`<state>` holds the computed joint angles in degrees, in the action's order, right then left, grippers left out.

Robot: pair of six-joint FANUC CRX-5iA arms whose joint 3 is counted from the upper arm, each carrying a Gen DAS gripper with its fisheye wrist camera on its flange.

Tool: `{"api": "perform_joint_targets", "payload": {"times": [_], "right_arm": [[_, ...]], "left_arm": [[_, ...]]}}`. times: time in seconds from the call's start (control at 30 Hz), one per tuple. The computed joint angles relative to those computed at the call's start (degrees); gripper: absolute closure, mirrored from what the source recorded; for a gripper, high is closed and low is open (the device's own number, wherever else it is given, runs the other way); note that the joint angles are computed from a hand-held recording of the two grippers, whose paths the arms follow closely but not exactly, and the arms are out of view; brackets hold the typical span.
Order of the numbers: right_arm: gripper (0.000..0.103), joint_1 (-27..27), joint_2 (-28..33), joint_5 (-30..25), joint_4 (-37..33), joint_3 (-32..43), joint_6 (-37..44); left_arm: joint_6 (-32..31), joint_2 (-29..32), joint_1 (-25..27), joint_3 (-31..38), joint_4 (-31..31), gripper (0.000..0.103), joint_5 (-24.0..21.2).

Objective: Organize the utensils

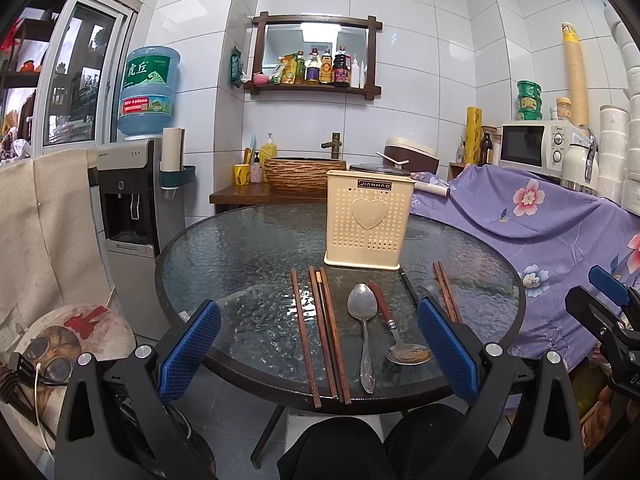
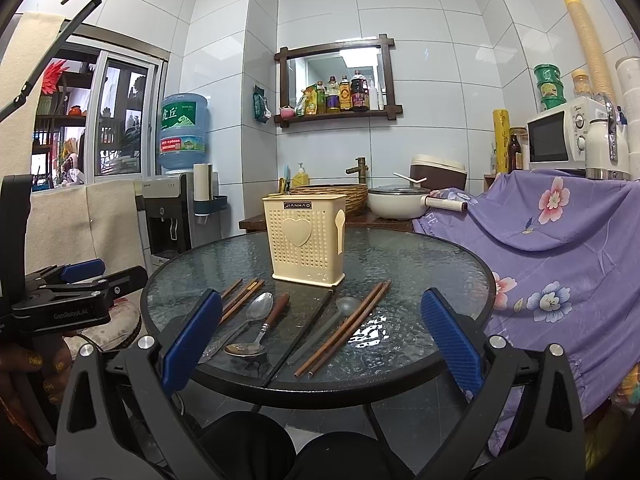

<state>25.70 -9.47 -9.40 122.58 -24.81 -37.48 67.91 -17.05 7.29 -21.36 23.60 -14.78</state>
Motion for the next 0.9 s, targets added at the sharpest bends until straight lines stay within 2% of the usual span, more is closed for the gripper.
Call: {"api": "perform_joint_targets", "payload": {"times": [0.47,0.57,0.9], "right_arm": [[0.005,0.8,0.1,-0.6,-2.6,-0.1,2.3],[0.005,-0.9,0.5,1.0,1.9,0.5,-1.8],[0.005,-1.2,0.8,1.1,3.5,0.4,-3.4]], "left_arm": [[0.2,0.0,0.1,0.0,-0.2,0.006,-0.1],[-0.2,0.0,0.1,0.0,0.2,0.006,-0.1],[-0.7,-0.3,0.4,-0.5,0.6,0.006,-0.3]]}}
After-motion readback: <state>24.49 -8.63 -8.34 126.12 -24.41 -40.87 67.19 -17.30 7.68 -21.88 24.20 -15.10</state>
